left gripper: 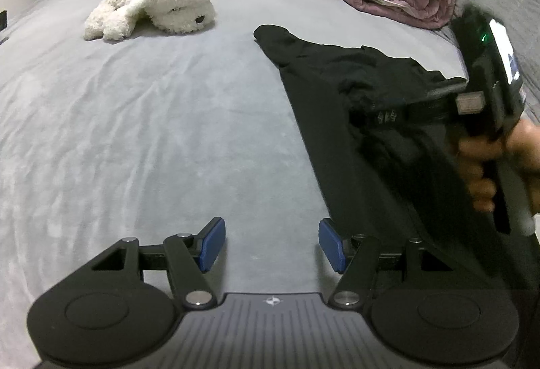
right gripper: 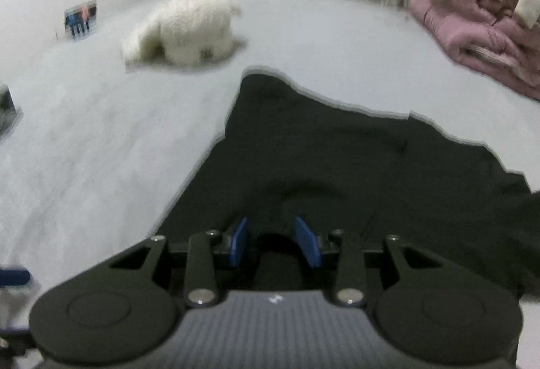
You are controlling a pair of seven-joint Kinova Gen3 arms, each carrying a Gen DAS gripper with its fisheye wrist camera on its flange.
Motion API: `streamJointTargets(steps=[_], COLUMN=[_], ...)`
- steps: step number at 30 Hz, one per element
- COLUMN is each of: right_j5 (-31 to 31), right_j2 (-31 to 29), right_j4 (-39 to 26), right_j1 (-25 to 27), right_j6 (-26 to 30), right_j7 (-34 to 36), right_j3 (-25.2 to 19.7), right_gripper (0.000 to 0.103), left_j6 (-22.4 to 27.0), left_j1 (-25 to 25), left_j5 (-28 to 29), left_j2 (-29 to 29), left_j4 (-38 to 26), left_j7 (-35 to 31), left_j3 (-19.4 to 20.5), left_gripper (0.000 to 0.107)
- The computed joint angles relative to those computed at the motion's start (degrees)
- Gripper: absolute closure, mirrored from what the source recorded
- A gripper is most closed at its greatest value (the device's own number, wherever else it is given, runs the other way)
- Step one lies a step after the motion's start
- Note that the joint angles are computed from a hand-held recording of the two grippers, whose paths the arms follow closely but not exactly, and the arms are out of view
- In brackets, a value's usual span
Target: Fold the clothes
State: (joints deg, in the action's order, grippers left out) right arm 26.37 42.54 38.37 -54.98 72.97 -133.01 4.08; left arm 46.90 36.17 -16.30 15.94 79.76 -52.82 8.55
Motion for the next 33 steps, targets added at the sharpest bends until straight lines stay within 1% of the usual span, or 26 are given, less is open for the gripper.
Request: streamJointTargets(steps=[1, 3, 5, 10, 12, 14, 16, 17, 19, 21, 23, 26, 30, 33], right_j5=[0.27, 2.07, 4.30, 6.45, 6.51, 6.39, 6.23, 6.58, 7.81, 8.83, 8.24, 6.74, 5.98, 5.53], right_j2=[0.76, 0.84, 1.45, -2.18, -3.83, -3.85, -1.86, -1.35, -1.73, -3.83, -4.41, -4.81, -8.34, -9.80], right_j4=[-1.33, -1.23, -1.88, 3.73, 6.81, 7.02, 4.50, 3.87, 5.21, 8.73, 9.15, 8.99, 13.69, 15.07], right_j1=[-0.55, -1.72, -3.74, -4.29, -4.05, -2.96, -2.73, -3.09, -4.92, -5.87, -5.28, -5.17, -5.42, -6.02], right_j6=[1.86, 3.31, 5.39, 2.26, -0.42, -0.96, 1.64, 2.37, 1.55, -1.47, -1.65, 0.37, -1.37, 0.13], right_j7=[0.01, -1.52, -1.67, -7.54, -9.95, -9.64, -8.04, -8.34, -11.75, -14.29, -13.20, -12.71, -15.30, -14.71], right_j3=[0.53, 1.18, 3.30, 2.60, 2.14, 0.23, -0.29, 0.10, 2.17, 1.96, -0.02, -1.04, -2.26, -3.77], right_gripper=[0.070, 0.071, 0.071, 0.071, 0.070, 0.070, 0.070, 0.068, 0.068, 0.068, 0.068, 0.068, 0.068, 0.067], left_j6=[-0.11, -0.46, -0.74, -0.78, -0.58, -0.51, -0.47, -0.45, -0.51, -0.74, -0.48, -0.22, -0.40, -0.15], left_j1=[-0.06, -0.19, -0.25, -0.05, -0.02, -0.01, 0.00, 0.01, -0.07, -0.30, -0.34, -0.47, -0.44, -0.13], left_j5=[0.10, 0.23, 0.20, -0.38, -0.48, -0.55, -0.66, -0.71, -0.69, -0.40, -0.35, -0.08, -0.12, -0.60], left_j2=[-0.08, -0.35, -0.53, -0.63, -0.51, -0.53, -0.59, -0.62, -0.70, -0.78, -0.74, -0.77, -0.99, -0.83], left_j4=[0.09, 0.33, 0.52, 0.57, 0.42, 0.38, 0.38, 0.38, 0.43, 0.55, 0.49, 0.44, 0.65, 0.62], left_j7=[-0.10, -0.31, -0.34, 0.21, 0.39, 0.52, 0.69, 0.78, 0.86, 0.67, 0.41, 0.01, -0.04, 0.18], left_j3=[0.04, 0.10, 0.09, -0.06, -0.04, -0.05, -0.07, -0.08, -0.04, 0.07, 0.16, 0.26, 0.27, 0.20], left_gripper=[0.047, 0.047, 0.047, 0.047, 0.047, 0.047, 0.047, 0.047, 0.047, 0.047, 0.047, 0.047, 0.047, 0.047])
